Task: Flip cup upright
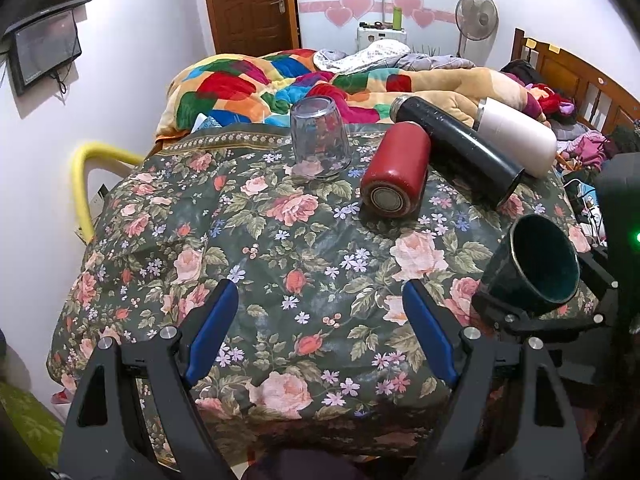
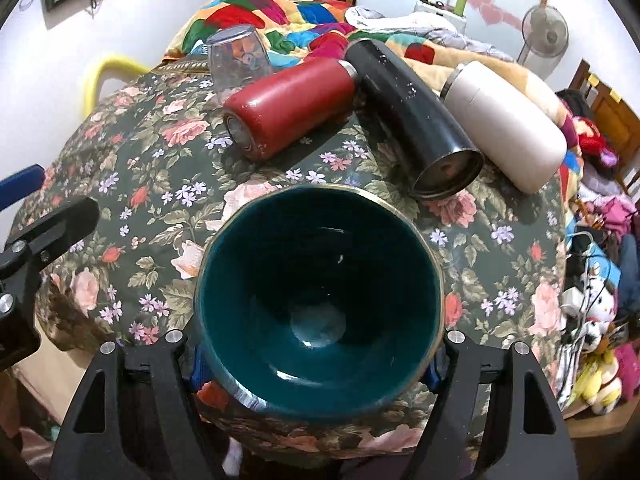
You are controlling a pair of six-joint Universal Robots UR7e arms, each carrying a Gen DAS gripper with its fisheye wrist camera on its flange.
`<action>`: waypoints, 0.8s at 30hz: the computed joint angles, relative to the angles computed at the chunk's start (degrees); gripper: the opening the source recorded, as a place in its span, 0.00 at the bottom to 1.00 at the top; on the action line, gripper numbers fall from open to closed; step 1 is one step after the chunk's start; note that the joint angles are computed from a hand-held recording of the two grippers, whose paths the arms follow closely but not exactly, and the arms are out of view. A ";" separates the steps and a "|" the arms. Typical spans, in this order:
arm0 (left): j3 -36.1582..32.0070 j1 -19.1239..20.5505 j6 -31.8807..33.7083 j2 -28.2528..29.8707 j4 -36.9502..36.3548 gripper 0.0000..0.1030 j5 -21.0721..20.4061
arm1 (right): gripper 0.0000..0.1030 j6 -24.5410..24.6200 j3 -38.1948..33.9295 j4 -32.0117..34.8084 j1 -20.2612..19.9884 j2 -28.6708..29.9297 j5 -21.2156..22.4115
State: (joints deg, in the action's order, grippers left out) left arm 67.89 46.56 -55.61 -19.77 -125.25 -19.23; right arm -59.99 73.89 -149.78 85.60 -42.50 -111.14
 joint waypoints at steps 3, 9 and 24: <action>0.62 -0.49 -1.08 -0.47 0.54 0.81 0.49 | 0.71 0.32 0.05 0.89 -0.32 -0.91 2.59; 1.09 -1.24 -2.21 -1.08 0.80 0.81 1.19 | 0.73 -1.52 1.92 -1.61 0.00 -2.62 4.86; -0.14 -7.91 9.04 -0.44 -13.60 0.81 9.06 | 0.74 2.47 6.99 -5.69 -0.33 -13.46 20.98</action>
